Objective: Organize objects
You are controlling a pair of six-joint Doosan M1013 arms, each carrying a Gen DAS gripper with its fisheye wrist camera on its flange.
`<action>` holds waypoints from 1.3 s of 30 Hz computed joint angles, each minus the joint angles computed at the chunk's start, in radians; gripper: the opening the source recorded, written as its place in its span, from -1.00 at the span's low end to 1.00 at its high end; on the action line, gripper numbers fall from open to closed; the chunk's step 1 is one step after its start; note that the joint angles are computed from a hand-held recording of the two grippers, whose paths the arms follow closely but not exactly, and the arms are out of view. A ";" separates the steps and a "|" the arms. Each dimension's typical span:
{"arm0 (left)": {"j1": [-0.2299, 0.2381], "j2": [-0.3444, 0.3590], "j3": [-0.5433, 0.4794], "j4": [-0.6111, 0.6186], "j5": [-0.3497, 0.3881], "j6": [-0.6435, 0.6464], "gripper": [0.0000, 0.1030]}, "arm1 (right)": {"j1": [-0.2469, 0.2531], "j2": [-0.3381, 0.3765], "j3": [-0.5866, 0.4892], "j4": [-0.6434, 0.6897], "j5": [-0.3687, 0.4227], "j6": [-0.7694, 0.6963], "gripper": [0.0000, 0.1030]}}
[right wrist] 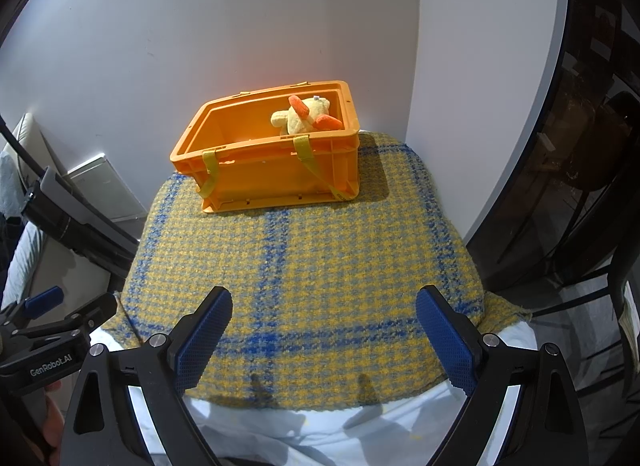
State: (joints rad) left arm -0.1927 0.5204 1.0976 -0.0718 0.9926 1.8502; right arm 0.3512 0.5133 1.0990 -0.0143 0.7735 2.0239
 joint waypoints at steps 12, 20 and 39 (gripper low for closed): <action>-0.002 0.002 -0.004 -0.004 0.010 -0.011 1.00 | -0.001 -0.001 0.001 0.003 -0.005 0.002 0.81; -0.002 -0.001 -0.001 0.001 0.004 -0.027 1.00 | -0.003 0.000 0.001 0.008 -0.006 -0.004 0.81; -0.008 0.002 -0.001 0.036 0.006 -0.061 1.00 | -0.004 0.001 0.001 0.008 -0.005 -0.004 0.81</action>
